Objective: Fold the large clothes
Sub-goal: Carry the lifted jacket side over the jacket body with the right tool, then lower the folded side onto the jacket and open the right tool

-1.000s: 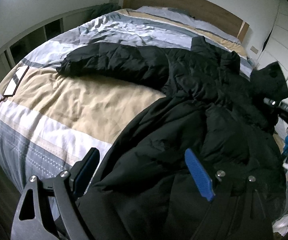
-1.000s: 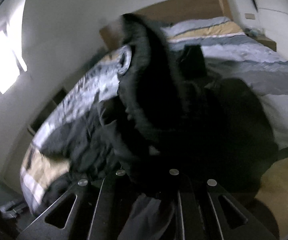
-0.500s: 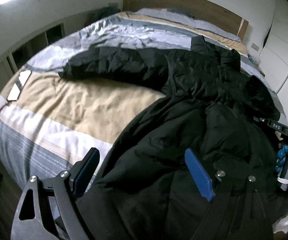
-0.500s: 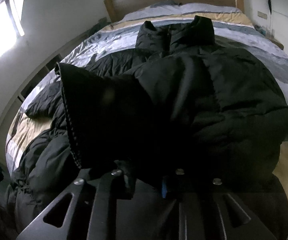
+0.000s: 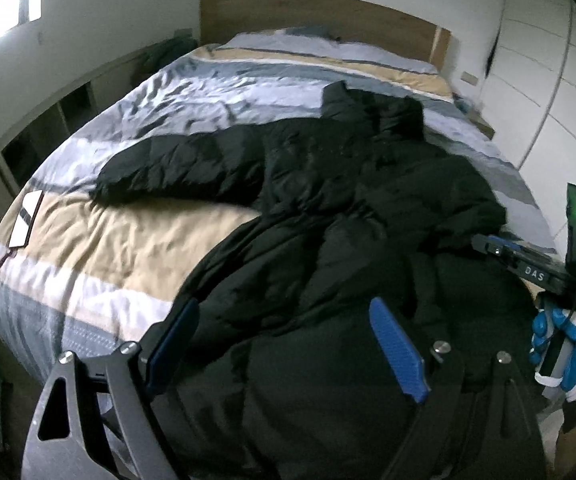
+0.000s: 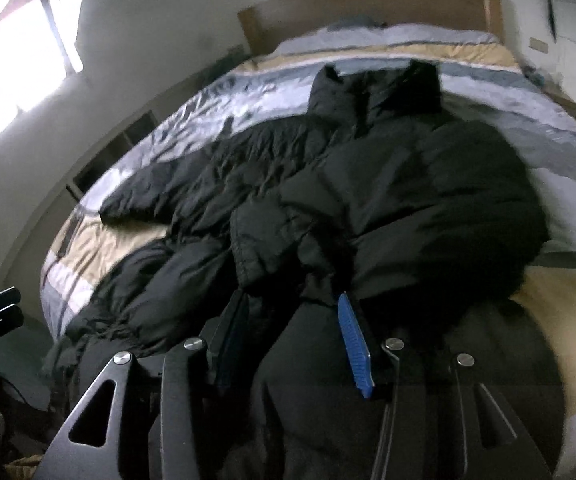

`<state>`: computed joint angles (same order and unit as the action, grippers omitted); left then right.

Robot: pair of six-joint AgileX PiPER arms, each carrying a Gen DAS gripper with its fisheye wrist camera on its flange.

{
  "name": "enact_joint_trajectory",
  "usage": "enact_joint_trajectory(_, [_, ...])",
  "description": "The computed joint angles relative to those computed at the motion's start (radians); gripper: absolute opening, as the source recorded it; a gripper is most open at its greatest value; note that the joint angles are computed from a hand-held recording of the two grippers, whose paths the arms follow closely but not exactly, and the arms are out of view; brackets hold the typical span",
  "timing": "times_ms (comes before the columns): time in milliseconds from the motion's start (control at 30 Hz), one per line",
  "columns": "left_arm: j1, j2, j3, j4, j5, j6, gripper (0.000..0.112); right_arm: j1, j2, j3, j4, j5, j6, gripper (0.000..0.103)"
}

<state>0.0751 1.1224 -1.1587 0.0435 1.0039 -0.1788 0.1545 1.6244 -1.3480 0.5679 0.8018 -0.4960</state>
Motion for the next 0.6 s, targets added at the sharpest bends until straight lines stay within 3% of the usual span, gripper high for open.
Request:
enact_joint_trajectory(267, [-0.226,0.226,-0.251,0.115,0.025,-0.208,0.087,-0.181,-0.028,-0.1,0.003,0.049,-0.026,0.047])
enact_joint_trajectory(433, [-0.334,0.451,-0.457,0.194,0.027,-0.26,0.087,-0.223,0.068,-0.236,-0.047,0.036,0.014,0.047])
enact_joint_trajectory(600, [-0.384,0.743,-0.775,0.211,0.048,-0.265,0.087,-0.225,0.21,-0.418,-0.091,0.053,0.058,0.048])
